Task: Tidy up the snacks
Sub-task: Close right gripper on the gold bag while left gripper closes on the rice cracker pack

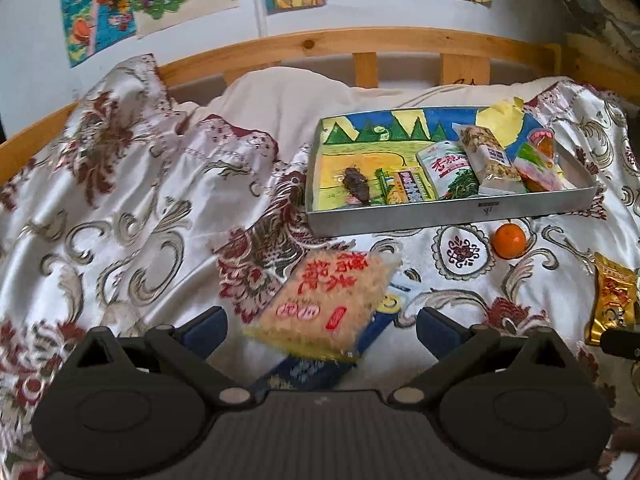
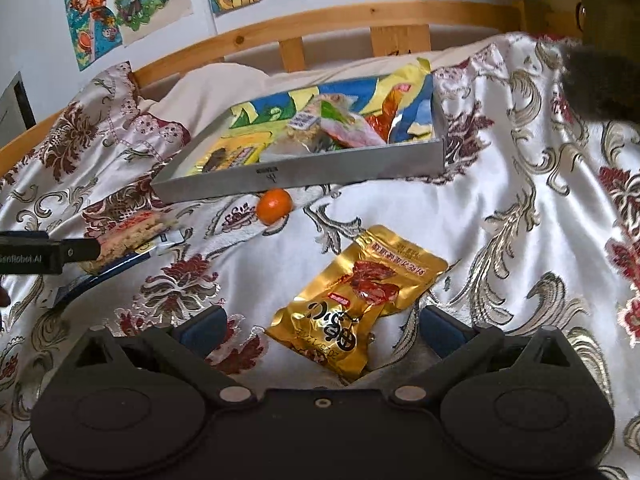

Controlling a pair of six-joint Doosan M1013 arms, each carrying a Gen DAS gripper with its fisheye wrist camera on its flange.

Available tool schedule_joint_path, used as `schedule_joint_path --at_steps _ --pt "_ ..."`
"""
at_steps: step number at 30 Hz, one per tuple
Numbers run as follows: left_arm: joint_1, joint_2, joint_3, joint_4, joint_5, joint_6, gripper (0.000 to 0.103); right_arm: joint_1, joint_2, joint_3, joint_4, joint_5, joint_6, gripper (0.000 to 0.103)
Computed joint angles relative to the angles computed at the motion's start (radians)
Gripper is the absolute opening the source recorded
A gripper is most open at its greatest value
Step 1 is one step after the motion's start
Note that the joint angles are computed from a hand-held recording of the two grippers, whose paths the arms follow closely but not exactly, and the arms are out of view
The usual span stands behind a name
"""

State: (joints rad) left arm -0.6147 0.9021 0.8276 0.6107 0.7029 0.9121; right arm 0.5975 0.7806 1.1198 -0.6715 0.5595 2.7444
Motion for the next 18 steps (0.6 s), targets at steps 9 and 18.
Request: schedule_joint_path --at_steps 9,18 --pt "0.019 0.055 -0.082 -0.037 -0.004 0.050 0.103 -0.010 0.026 -0.023 -0.022 -0.058 0.010 0.102" --pt "0.043 0.104 -0.164 -0.231 0.042 0.279 0.102 -0.005 0.045 -0.047 0.038 -0.119 -0.146 0.089"
